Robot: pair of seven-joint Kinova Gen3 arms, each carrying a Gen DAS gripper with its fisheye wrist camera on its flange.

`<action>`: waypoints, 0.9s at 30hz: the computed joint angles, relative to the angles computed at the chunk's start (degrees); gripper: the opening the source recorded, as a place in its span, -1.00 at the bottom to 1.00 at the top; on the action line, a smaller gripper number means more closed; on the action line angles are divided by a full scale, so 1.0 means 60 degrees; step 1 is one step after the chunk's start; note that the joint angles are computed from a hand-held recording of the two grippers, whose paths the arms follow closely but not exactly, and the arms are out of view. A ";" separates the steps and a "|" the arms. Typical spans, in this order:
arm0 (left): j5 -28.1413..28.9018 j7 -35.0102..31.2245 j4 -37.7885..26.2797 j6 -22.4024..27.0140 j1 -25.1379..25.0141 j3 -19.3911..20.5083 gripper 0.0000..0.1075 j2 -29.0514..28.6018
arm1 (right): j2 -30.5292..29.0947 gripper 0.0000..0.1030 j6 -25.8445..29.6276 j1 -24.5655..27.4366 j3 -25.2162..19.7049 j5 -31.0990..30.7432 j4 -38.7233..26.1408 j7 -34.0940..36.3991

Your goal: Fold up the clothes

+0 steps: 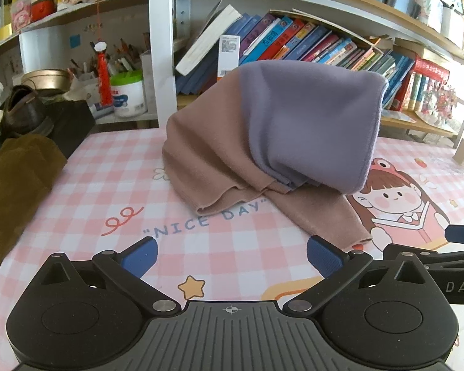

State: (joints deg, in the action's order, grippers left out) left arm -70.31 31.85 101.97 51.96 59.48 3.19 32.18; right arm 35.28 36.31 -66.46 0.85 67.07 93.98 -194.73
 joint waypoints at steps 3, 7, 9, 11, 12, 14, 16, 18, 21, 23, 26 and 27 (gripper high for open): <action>-0.0042 0.0038 0.0018 -0.0008 0.0009 -0.0004 0.92 -0.0014 | 0.0021 1.00 0.0022 -0.0007 0.0023 0.0053 0.0011 -0.0039; -0.0147 0.0189 0.0124 -0.0026 0.0046 -0.0011 0.92 -0.0035 | 0.0022 1.00 0.0103 -0.0018 -0.0027 -0.0030 -0.0032 0.0004; -0.0267 0.0339 0.0258 -0.0084 0.0027 -0.0014 0.92 -0.0043 | -0.0008 1.00 0.0038 -0.0026 -0.0004 0.0035 0.0034 -0.0101; -0.0259 0.0291 0.0220 -0.0045 -0.0018 0.0034 0.92 -0.0018 | 0.0007 1.00 0.0014 0.0010 -0.0022 0.0033 0.0019 -0.0089; -0.0214 0.0226 0.0177 -0.0006 -0.0033 0.0059 0.92 -0.0012 | 0.0005 1.00 0.0015 0.0023 -0.0036 0.0008 0.0006 -0.0059; -0.0117 0.0093 0.0091 0.0062 -0.0049 0.0089 0.92 0.0000 | 0.0009 1.00 -0.0034 0.0049 -0.0042 -0.0017 0.0018 -0.0035; -0.0034 -0.0013 0.0028 0.0109 -0.0049 0.0092 0.92 0.0008 | 0.0016 1.00 -0.0052 0.0054 -0.0041 -0.0059 0.0012 -0.0001; -0.0032 0.0003 0.0068 0.0085 -0.0039 0.0067 0.92 -0.0009 | 0.0019 1.00 -0.0048 0.0051 -0.0039 -0.0116 -0.0010 0.0056; 0.0029 -0.0059 0.0030 0.0106 -0.0040 0.0065 0.92 0.0001 | 0.0018 1.00 -0.0055 0.0052 -0.0025 -0.0209 -0.0039 0.0148; 0.0073 -0.0105 -0.0002 0.0118 -0.0040 0.0058 0.92 0.0015 | 0.0016 1.00 -0.0078 0.0052 -0.0008 -0.0254 -0.0045 0.0197; 0.0126 -0.0145 -0.0031 0.0125 -0.0030 0.0038 0.92 0.0022 | 0.0031 1.00 -0.0096 0.0042 0.0025 -0.0327 -0.0071 0.0269; 0.0140 -0.0155 -0.0037 0.0122 -0.0029 0.0031 0.92 0.0023 | 0.0041 1.00 -0.0099 0.0022 0.0048 -0.0328 -0.0072 0.0260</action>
